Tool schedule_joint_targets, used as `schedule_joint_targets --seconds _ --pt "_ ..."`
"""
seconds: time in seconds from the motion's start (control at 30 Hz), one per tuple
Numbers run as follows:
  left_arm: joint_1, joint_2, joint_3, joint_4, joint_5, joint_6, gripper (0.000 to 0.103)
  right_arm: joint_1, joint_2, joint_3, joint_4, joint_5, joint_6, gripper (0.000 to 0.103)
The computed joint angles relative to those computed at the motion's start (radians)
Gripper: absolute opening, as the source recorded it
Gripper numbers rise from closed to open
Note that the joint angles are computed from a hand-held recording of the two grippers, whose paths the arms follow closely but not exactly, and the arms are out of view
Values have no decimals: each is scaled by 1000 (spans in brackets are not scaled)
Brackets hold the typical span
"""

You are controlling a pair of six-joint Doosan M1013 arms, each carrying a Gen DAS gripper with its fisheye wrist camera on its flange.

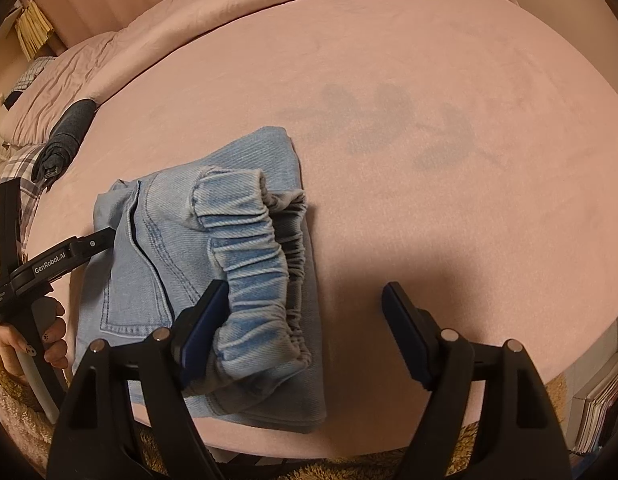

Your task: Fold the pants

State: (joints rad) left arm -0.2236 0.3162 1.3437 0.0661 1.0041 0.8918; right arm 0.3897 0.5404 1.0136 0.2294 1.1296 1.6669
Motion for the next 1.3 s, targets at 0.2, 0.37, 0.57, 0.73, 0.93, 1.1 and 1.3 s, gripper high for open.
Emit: schedule_joint_targets --seconds 0.2,0.37,0.57,0.73,0.93,1.1,1.3 --pt "2 -10 17 1 -19 3 94 2 -7 12 -10 -9 -5 78" --pt "-7 -35 33 20 -2 -76 93 2 -21 29 -17 -15 -14 78" --pt "-28 -88 75 19 -8 -86 90 -12 -49 62 13 -37 -33 80" --pt "-42 -123 92 19 -29 -84 90 -8 -67 80 -20 -47 -32 82" --pt "-41 -142 106 -32 -52 -50 90 -7 -79 86 -37 -68 -27 89" --pt "-40 -148 122 -89 -52 -11 90 -9 -88 94 -40 -87 -26 93" --pt "-44 -142 128 -131 -45 50 90 -25 -105 112 -17 -144 -28 98"
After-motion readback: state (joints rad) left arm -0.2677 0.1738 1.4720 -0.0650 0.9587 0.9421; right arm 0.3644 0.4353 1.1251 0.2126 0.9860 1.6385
